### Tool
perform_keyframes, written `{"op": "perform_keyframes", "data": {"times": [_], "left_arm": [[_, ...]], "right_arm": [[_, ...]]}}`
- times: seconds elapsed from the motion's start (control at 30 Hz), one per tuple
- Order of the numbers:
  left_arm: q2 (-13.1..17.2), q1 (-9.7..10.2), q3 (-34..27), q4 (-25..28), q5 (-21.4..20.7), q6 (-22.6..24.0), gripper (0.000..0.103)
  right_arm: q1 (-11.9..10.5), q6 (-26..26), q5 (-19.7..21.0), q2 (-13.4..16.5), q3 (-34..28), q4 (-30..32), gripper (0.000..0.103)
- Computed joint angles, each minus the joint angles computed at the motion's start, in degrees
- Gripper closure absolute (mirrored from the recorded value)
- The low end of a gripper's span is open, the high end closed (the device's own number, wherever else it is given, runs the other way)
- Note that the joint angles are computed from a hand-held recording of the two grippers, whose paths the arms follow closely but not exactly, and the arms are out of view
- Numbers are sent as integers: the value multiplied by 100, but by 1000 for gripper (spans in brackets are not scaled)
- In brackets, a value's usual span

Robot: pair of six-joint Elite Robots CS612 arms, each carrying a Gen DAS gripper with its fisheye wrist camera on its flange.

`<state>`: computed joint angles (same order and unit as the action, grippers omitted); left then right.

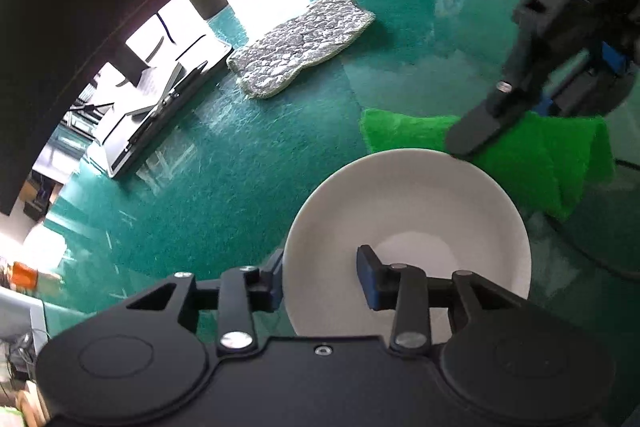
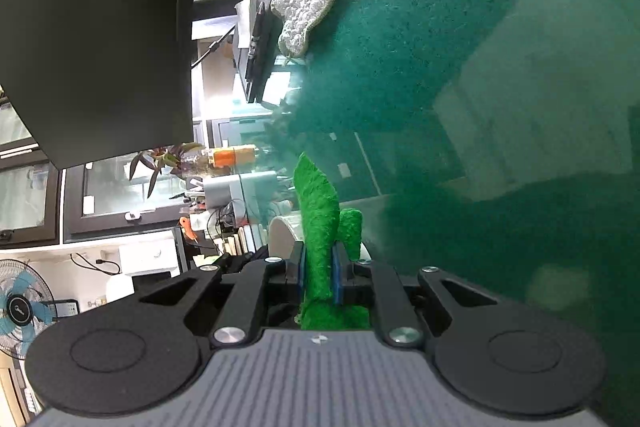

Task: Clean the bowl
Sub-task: 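Keep wiping the bowl with the cloth in the right gripper, then rub the green cloth along the bowl's outer rim with the right gripper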

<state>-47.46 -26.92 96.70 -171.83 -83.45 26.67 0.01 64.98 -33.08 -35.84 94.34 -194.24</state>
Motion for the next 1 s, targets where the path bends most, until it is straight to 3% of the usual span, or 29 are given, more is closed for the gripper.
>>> {"op": "perform_keyframes", "data": {"times": [0.27, 0.63, 0.83, 1.0], "left_arm": [[25, -41, 3, -67, 131, 180, 65], [76, -21, -6, -273, 7, 743, 64], [108, -38, -22, -345, 99, 893, 64], [118, -56, -23, -379, 168, 994, 64]], "right_arm": [[183, -543, -159, 218, -667, 404, 86], [-37, -1214, 280, -249, 188, 864, 86], [66, -1048, -53, -97, -135, 792, 74], [130, -1155, -131, 97, -565, 914, 85]]}}
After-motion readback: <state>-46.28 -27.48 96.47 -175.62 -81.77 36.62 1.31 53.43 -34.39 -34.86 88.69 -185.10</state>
